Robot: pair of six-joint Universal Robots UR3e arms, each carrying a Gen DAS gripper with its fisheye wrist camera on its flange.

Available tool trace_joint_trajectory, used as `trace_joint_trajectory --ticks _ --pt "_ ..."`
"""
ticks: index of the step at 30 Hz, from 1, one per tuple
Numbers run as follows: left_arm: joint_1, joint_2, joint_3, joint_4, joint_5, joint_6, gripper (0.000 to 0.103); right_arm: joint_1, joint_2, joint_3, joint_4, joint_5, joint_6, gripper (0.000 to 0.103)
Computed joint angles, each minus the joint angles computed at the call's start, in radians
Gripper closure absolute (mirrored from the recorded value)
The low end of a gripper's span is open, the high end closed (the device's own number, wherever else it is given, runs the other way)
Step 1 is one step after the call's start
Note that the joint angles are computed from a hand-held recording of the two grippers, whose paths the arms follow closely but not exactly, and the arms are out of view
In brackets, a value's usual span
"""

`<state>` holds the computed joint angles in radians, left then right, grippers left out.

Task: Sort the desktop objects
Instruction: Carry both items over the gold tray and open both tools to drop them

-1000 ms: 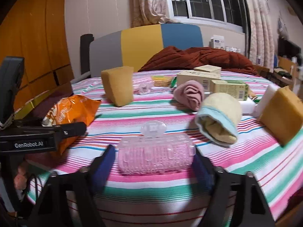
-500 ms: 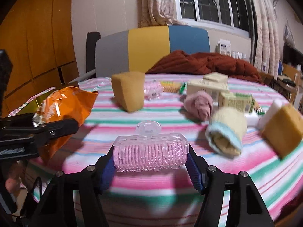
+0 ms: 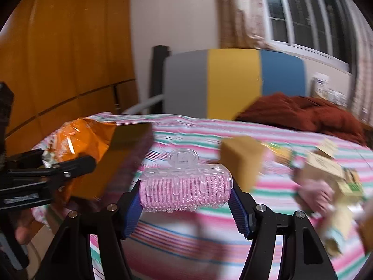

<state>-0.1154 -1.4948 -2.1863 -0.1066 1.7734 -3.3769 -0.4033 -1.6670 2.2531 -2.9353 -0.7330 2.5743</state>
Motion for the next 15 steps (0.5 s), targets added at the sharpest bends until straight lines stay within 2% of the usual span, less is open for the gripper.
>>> trace_joint_trajectory --ticks 11,15 --pt "0.233 0.053 -0.089 -0.055 0.003 0.029 0.036 0.401 0.308 -0.396 0.068 -0.141 0.090 0.035" --pt "0.300 0.043 -0.081 -0.089 -0.024 0.040 0.036 0.523 0.445 -0.606 0.178 -0.246 0.119 0.036"
